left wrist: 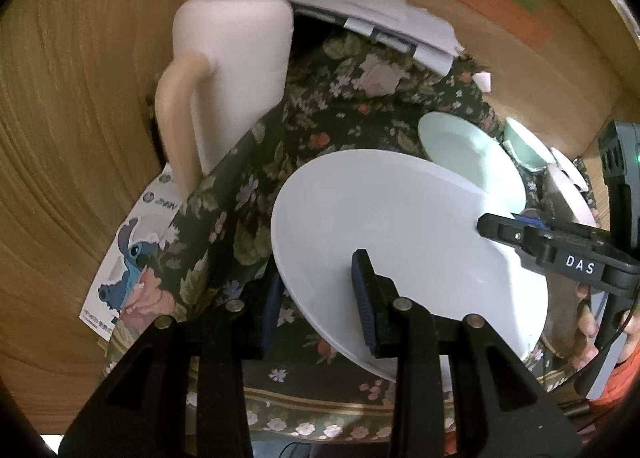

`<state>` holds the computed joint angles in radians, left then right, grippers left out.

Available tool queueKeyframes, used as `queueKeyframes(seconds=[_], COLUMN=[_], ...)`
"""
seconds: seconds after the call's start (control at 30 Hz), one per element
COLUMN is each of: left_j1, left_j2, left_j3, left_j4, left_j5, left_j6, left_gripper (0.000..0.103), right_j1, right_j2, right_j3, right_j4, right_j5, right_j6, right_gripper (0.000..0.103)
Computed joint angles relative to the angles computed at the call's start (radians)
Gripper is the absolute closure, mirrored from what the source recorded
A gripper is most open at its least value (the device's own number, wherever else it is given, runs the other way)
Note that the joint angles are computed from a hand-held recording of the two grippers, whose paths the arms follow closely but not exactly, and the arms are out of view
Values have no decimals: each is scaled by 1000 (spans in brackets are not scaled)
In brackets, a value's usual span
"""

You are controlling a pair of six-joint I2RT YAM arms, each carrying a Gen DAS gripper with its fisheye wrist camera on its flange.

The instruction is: Organize plates and bowls

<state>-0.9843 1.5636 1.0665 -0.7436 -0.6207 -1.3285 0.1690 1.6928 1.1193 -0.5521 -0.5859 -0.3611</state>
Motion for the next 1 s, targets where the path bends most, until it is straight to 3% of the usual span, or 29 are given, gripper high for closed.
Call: queueKeyframes(seconds=[0.7,1.0], left_j1=[-65,-96], left_j2=[137,214], left_j3=[258,364], left_j4=[-58,-33], left_j5=[-83,-96], left_j6=[93,159], left_gripper=[70,69], right_j1=[-249,-371], right_j2=[-109,-123], right_j3=[-12,-5], right_j4=[-84,-135], right_j5=[-123,-162], right_j6=[-88,-165], right_gripper=[74,74])
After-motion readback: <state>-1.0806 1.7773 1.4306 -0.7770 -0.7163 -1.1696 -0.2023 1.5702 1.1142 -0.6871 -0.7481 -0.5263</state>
